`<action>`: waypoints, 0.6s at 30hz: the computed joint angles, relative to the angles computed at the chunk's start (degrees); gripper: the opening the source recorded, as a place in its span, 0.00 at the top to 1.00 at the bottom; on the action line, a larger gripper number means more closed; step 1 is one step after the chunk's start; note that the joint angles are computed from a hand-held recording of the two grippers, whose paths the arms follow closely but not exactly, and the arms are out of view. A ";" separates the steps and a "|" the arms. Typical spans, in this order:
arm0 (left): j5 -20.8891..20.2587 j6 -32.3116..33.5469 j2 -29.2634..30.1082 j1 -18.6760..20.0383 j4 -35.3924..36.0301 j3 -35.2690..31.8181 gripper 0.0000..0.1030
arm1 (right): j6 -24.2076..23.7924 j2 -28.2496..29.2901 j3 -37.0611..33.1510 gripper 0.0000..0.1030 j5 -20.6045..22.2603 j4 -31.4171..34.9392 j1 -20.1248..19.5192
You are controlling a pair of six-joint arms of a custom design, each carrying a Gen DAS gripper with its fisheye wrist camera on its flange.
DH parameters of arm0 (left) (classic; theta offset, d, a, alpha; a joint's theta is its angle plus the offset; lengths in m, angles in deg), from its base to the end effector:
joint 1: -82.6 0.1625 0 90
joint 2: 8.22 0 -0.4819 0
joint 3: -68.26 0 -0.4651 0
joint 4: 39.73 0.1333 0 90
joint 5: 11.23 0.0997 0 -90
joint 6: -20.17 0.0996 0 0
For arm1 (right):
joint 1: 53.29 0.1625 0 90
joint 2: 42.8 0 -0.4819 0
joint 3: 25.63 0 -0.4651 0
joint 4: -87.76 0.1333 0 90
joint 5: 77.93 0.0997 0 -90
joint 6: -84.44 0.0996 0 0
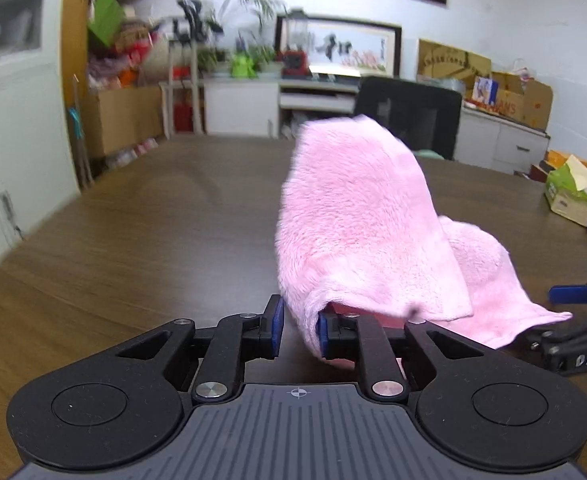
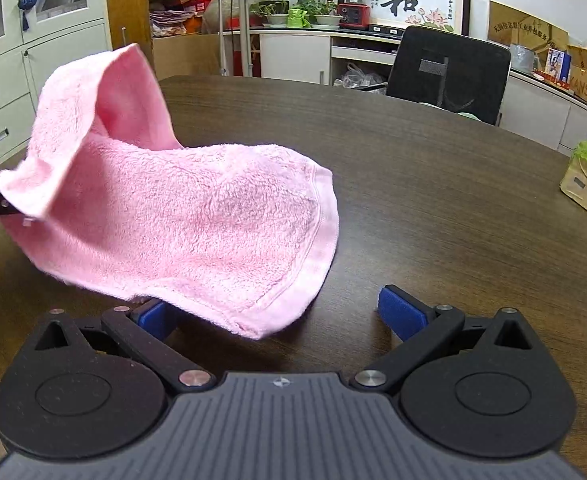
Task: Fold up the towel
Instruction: 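Lift and pull the towel corner with the left gripper to spread it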
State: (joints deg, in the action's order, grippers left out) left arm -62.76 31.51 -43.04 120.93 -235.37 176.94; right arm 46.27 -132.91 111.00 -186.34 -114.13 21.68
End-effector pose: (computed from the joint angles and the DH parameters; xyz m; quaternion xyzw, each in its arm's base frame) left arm -0.3894 -0.5567 -0.0229 0.3976 0.8214 -0.3519 0.2083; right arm -0.0174 -0.4577 0.3582 0.0820 -0.8313 0.4164 0.3591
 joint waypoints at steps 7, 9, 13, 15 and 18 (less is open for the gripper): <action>3.91 15.19 0.87 -1.32 -12.92 3.14 0.39 | 0.43 -0.27 0.15 0.00 0.99 0.33 -0.21; 3.44 19.90 4.11 -3.30 -15.11 1.75 0.39 | 0.38 -0.15 0.06 0.00 0.84 0.28 -0.13; 3.47 30.57 7.00 -4.57 -20.18 0.53 0.39 | 0.38 -0.13 0.20 0.00 0.95 0.16 -0.07; 3.40 34.12 8.15 -4.85 -21.55 -0.39 0.38 | 0.46 -0.36 0.20 0.00 1.64 0.62 -0.29; 3.02 37.52 11.24 -4.82 -21.51 -3.39 0.39 | 0.99 -1.33 0.40 0.01 3.86 1.85 -1.14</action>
State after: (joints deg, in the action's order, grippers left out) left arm -59.74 69.03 -31.81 116.11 -256.88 173.55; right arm 47.26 -134.24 111.40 -182.47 -112.28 20.54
